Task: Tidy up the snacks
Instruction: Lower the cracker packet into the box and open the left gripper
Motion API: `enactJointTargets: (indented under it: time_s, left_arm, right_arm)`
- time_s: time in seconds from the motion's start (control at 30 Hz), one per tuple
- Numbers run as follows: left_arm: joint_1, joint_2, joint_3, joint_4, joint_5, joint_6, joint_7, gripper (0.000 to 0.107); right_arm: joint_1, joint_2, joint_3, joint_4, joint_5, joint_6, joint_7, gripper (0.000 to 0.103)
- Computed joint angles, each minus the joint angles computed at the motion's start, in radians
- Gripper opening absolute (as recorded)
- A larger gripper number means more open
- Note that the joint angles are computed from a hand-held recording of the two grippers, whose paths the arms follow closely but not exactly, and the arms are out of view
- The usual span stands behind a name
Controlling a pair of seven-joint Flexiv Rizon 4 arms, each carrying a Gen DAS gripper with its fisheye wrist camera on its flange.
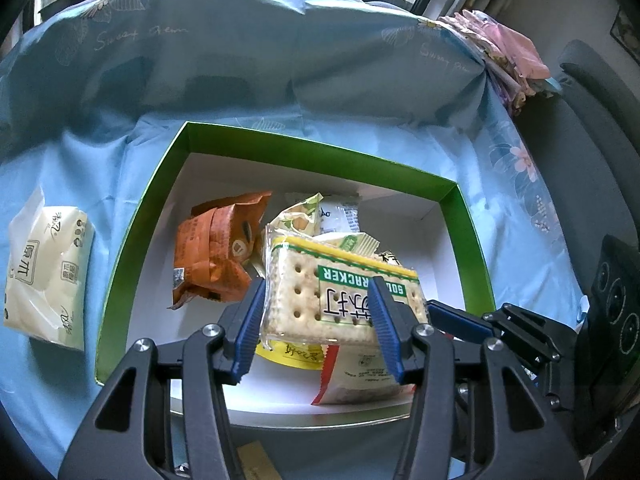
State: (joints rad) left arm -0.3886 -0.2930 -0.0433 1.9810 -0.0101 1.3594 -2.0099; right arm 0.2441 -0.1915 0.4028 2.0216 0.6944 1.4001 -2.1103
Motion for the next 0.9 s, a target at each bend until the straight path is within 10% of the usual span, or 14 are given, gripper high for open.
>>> enactJointTargets:
  time_s: [0.9]
  left_arm:
    - [-0.041, -0.021, 0.038, -0.107, 0.178, -0.174, -0.148, 0.051]
  right_arm:
    - [-0.004, 0.002, -0.009, -0.017, 0.046, -0.037, -0.024, 0.041]
